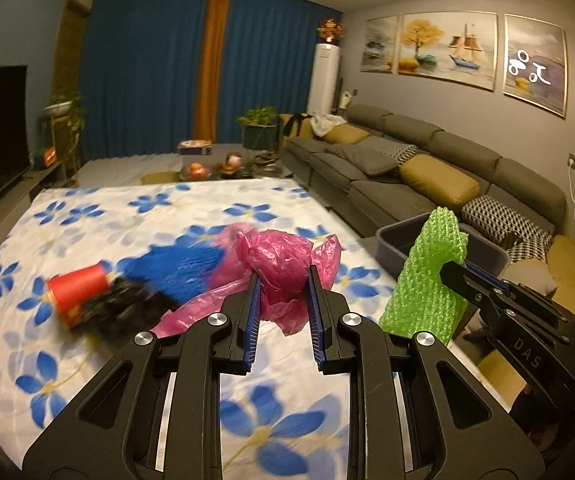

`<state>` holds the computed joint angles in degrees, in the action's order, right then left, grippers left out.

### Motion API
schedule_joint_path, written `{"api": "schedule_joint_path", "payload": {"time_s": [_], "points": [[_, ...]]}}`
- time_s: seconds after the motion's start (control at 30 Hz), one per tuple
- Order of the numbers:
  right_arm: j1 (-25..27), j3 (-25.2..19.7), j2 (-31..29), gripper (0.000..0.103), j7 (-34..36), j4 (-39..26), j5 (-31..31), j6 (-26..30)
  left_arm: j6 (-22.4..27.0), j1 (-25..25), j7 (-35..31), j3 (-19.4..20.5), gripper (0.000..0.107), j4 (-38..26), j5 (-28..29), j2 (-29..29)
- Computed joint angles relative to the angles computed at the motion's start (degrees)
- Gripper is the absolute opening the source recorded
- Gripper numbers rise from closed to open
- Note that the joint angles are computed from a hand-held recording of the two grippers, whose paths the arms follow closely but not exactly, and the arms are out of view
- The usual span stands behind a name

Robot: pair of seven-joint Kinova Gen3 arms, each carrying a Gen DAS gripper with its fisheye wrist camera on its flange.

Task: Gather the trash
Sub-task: 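Carry the green mesh sleeve and pink bag over the grey bin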

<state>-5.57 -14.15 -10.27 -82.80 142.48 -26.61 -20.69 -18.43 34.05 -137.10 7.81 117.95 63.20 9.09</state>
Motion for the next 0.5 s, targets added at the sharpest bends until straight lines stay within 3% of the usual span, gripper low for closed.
{"api": "schedule_joint_path", "payload": {"time_s": [0.23,0.5], "points": [[1.67,4.98,-1.89,0.010,-3.34,0.51,5.37,0.56,0.67,3.03,-6.92,-0.54,0.020,-6.55,4.94,4.16],[5.42,7.21,-1.57,0.010,-5.27,0.45,8.50,-0.65,1.17,4.96,-14.67,0.05,0.020,-13.32,9.82,8.62]]}}
